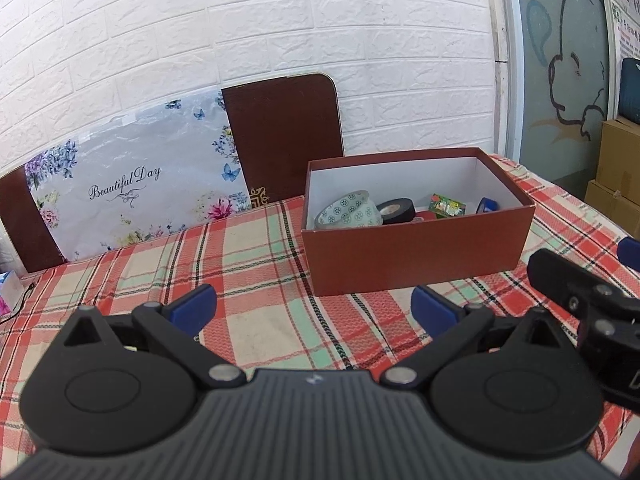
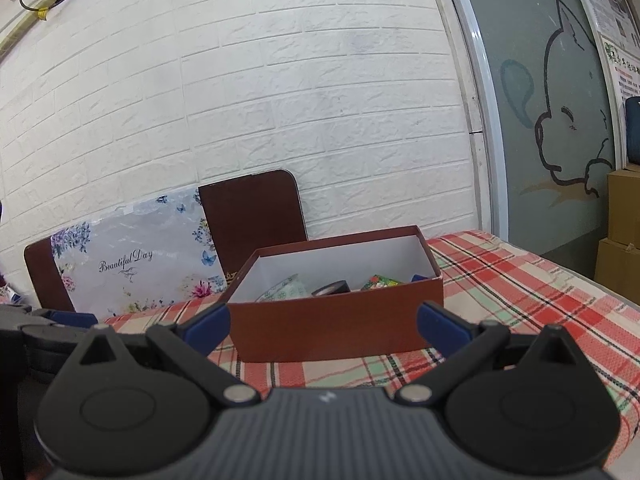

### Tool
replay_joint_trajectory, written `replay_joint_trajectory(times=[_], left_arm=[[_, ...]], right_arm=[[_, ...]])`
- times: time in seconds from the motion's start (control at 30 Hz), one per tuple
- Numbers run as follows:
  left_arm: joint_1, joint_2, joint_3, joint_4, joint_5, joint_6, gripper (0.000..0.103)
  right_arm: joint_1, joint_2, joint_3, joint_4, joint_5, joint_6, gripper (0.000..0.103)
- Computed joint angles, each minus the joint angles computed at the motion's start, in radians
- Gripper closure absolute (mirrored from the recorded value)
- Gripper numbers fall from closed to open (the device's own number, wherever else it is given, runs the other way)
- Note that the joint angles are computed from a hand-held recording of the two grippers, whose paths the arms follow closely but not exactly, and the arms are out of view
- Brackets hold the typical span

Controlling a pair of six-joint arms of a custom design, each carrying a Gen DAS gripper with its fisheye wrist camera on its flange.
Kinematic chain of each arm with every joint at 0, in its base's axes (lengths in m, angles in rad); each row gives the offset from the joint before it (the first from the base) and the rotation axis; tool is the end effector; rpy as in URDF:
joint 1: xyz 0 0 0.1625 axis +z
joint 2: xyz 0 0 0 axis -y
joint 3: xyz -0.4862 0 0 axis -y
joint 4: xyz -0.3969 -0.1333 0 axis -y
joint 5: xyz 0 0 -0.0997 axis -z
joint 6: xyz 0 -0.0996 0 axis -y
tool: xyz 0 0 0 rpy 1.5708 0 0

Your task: Organize objects

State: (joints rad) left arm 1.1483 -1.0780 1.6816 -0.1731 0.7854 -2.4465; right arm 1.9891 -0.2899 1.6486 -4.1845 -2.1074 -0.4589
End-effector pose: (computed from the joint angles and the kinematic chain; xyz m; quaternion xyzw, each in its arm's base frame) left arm -0.0517 -0.6118 0.2456 0.2372 0.7690 -0.4503 0.3869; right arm 0.3441 -0.5713 -0.0183 0.1906 -0.7728 0.5616 0.2260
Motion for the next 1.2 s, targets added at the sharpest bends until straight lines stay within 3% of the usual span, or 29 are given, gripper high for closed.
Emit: replay_joint_trajectory(times=[0.53,1.0,1.2], left_arm=[[0.010,0.100,-0.106,0.079,-0.053,-0.037,0.000],[0.018,0.139,-0.169,0.169,-0.036,-0.079,0.000],[0.020,0.151,-0.199,0.209,-0.066,-0.111,0.000]], right_arm=[[-0.060,-0.002,-0.013,0.037,0.023,0.052,0.000],[-0.068,-0.002,-0.029,0.038,0.006,0.059,0.000],[-0.064,0.001,-0.045,0.054,0.002,0.058,0.000]])
